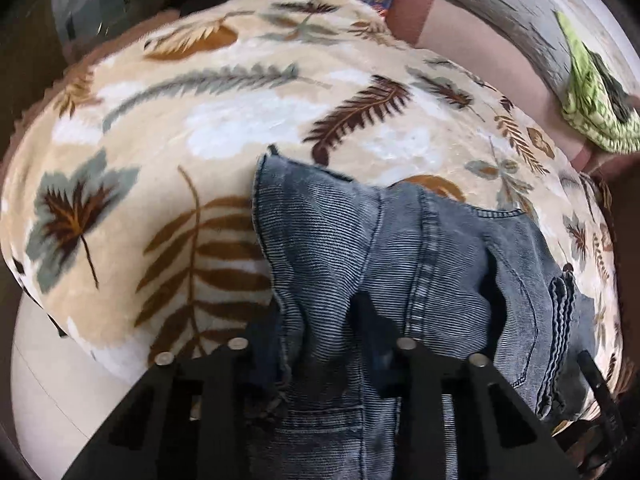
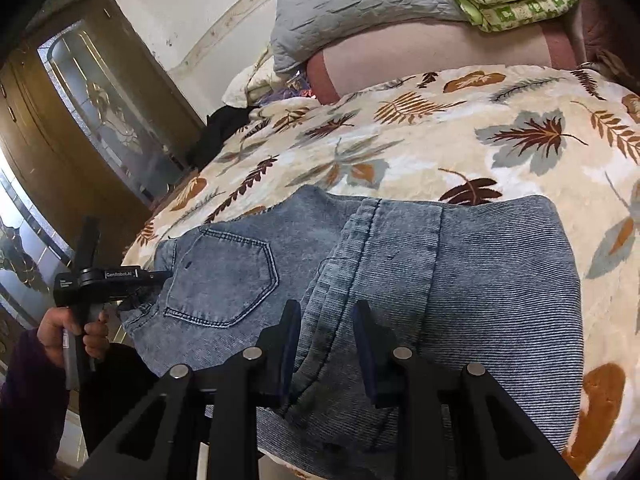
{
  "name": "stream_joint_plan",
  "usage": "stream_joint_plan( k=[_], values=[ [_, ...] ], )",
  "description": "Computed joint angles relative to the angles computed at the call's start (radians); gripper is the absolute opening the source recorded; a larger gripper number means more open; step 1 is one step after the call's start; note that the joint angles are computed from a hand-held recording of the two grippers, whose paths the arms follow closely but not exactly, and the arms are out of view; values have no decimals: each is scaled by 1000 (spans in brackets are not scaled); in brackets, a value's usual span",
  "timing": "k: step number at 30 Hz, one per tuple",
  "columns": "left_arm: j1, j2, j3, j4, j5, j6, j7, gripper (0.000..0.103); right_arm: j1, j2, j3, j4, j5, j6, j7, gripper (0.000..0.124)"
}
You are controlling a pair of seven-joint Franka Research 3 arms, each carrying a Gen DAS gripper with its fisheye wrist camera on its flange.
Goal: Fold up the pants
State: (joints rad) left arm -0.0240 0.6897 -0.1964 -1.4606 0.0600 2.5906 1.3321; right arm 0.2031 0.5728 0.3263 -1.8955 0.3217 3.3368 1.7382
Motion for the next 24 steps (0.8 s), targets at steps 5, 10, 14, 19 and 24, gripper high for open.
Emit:
stream_joint_plan(
  k=[5,10,14,19,24],
  values=[
    [-17,-44,12,-34,32,59,-14,23,14,-17,-23,-24,15,27,19,30],
    [-41,-122,4,-104,75,148,2,22,-20,-37,-5,-71,7,86,66,30],
    [-25,-175,-58,-145,48,204,79,20,-78,-58,28,-128,-37,146,145,30],
    [-12,-181,-175,-114,-46,214,240,9,-135,-94,42,-213,-86,235,278,30],
    [-137,-98,-155,39,-30,127,302,6,-178,-131,34,-300,-147,333,427,30]
  ],
)
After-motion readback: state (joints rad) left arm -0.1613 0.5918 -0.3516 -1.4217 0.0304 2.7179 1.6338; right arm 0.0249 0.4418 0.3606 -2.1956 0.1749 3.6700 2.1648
